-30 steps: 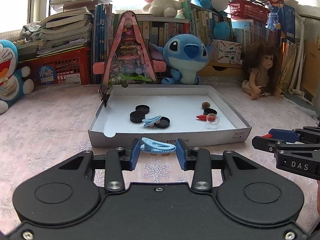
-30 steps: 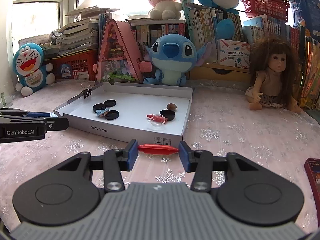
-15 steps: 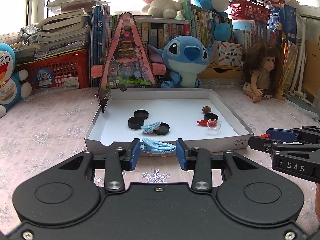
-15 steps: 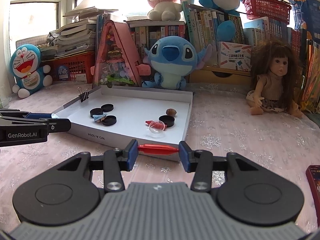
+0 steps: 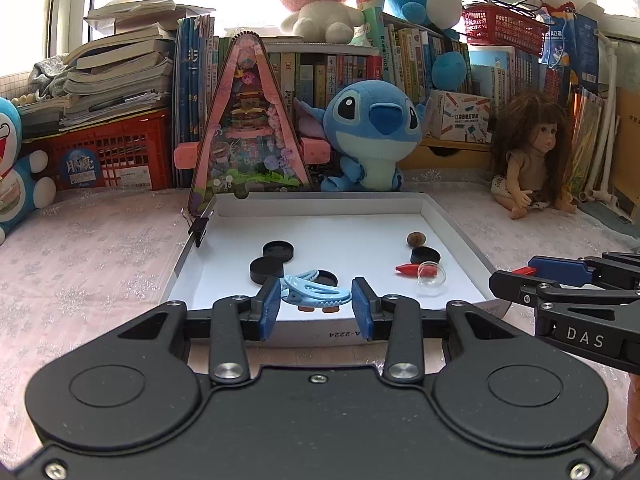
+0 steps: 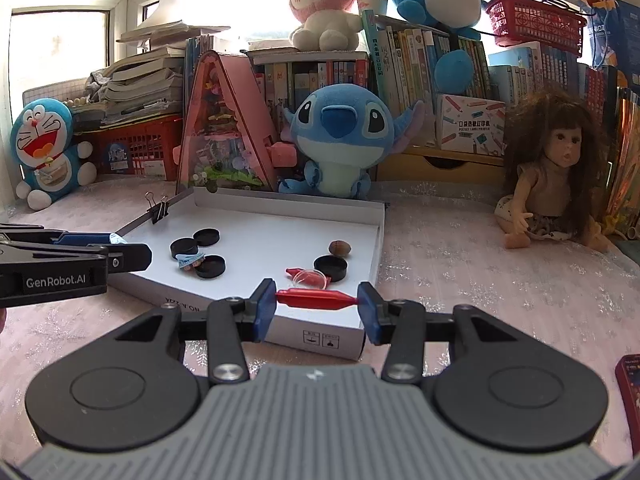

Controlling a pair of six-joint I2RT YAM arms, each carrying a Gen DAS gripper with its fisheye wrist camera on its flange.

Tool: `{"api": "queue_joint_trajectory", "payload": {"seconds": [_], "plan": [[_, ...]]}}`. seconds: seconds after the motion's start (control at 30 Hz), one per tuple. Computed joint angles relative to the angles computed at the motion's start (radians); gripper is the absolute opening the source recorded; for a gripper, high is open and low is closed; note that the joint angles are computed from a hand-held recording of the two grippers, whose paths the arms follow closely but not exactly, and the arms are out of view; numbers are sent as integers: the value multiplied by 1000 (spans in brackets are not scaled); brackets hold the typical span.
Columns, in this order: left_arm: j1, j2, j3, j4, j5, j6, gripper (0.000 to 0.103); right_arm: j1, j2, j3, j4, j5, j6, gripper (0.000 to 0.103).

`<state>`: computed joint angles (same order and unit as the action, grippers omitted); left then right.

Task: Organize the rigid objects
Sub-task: 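Carry the blue hair clip in the left gripper into the tray while the right carries the crayon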

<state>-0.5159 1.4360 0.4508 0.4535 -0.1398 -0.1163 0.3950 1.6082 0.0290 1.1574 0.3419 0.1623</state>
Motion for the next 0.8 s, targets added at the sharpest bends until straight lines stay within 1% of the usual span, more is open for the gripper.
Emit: {"api": "queue_joint_trajectory", "payload": {"seconds": [0.2,0.43,0.57,0.67,0.8], "plan": [[22,68,68,-1,21,4,36,-18,15,57,-25,-7,-41,50],[60,172,196,-29,48,-1,36,-70,48,157,-85,-64,-59,50],[71,240,273,-38,57,12,37,-106,75,217,-116,-109,-61,50],[86,298,355,-77,78,-1,36,-146,99,281,-168,-163,-50,50],[102,375,440,-92,81,16,36,-196,146,357,-201,-235,-33,50]]}}
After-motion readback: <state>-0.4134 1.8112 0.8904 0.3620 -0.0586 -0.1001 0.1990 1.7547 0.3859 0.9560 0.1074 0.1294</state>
